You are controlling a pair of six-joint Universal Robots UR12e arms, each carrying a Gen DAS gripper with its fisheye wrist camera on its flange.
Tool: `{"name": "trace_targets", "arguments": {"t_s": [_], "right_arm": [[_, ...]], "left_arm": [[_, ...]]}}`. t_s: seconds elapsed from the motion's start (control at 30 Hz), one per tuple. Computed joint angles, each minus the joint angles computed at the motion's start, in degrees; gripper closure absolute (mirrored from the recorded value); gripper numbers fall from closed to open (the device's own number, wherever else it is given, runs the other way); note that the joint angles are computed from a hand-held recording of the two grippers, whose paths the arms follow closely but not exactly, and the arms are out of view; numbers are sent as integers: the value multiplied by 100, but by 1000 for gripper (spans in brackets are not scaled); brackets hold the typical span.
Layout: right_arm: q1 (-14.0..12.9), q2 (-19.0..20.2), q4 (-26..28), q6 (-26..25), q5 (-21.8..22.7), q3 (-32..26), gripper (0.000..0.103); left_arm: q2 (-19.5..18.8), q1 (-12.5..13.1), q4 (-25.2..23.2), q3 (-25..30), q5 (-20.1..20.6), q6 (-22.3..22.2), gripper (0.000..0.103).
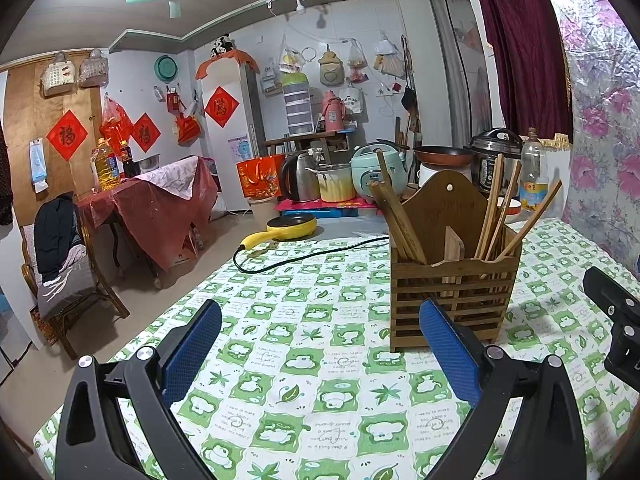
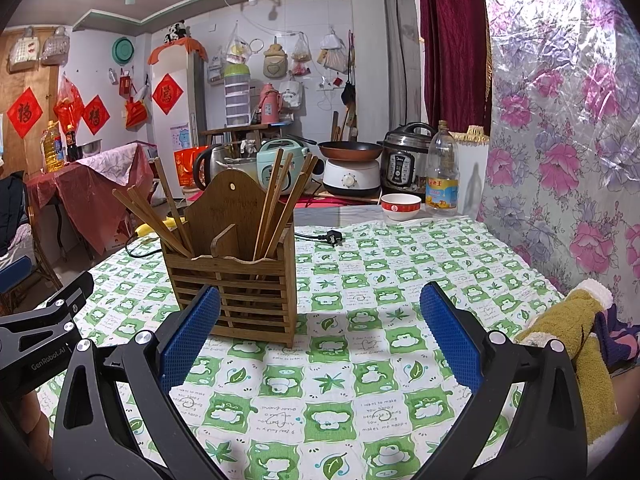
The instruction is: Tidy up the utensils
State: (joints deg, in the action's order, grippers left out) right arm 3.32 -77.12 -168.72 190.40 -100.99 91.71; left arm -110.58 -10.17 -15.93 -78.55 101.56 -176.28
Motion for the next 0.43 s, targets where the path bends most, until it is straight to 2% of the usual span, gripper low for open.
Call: {"name": "trace_targets", "arguments": {"t_s": [0.43], "right_arm": [[-5,0,1,18,11,1,6]], "left_arm": [[30,-16,164,-60,-67,247,6]]}}
